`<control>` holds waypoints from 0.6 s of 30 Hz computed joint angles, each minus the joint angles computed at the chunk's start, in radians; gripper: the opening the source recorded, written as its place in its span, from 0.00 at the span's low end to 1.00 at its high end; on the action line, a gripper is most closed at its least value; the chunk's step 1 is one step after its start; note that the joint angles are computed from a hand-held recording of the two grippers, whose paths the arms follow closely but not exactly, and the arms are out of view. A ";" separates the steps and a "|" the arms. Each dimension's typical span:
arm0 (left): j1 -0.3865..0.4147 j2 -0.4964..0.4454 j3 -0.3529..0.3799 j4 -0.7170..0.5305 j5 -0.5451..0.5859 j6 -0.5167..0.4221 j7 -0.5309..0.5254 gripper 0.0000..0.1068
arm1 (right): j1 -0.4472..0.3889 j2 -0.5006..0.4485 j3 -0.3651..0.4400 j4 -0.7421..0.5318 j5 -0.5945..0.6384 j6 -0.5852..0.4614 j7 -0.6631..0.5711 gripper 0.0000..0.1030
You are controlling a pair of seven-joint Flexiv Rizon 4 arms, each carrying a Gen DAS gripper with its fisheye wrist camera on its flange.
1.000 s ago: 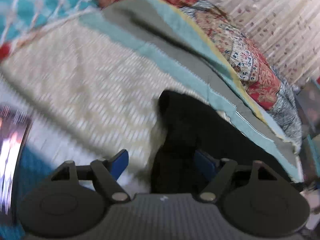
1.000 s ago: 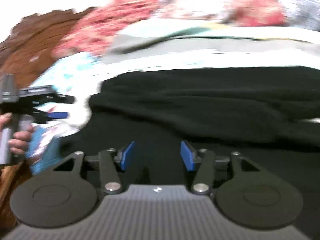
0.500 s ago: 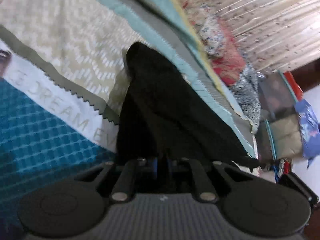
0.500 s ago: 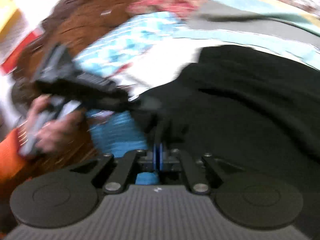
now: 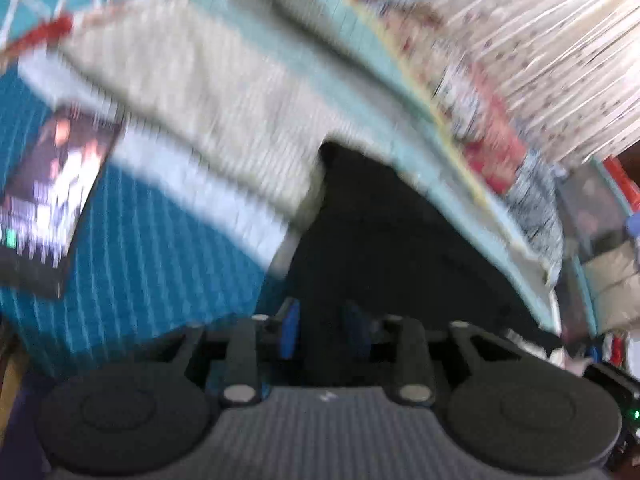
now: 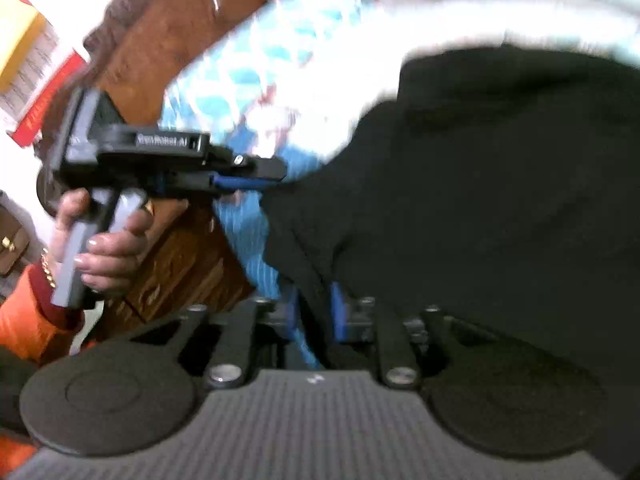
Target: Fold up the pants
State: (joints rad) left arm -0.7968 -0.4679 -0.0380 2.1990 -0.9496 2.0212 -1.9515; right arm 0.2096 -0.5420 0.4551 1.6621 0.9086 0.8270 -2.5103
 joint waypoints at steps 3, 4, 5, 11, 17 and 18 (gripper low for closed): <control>0.092 -0.009 -0.040 -0.034 0.146 0.019 -0.037 0.30 | -0.043 0.029 0.004 0.015 0.102 0.107 -0.061 0.37; 0.093 -0.022 -0.036 -0.067 0.154 -0.002 -0.021 0.32 | -0.040 0.029 -0.007 0.018 0.117 0.147 -0.045 0.37; 0.098 -0.040 -0.032 -0.100 0.174 -0.030 -0.009 0.32 | -0.031 0.024 -0.026 0.024 0.119 0.188 -0.004 0.37; 0.051 -0.162 0.090 -0.334 0.258 -0.314 0.044 0.32 | 0.034 0.003 -0.104 0.126 -0.101 0.231 0.310 0.32; 0.004 -0.245 0.290 -0.539 0.372 -0.507 -0.019 0.42 | -0.129 0.057 -0.073 0.114 0.010 0.397 0.249 0.33; 0.010 -0.262 0.305 -0.572 0.383 -0.534 -0.037 0.42 | -0.135 0.055 -0.094 0.102 0.006 0.462 0.276 0.33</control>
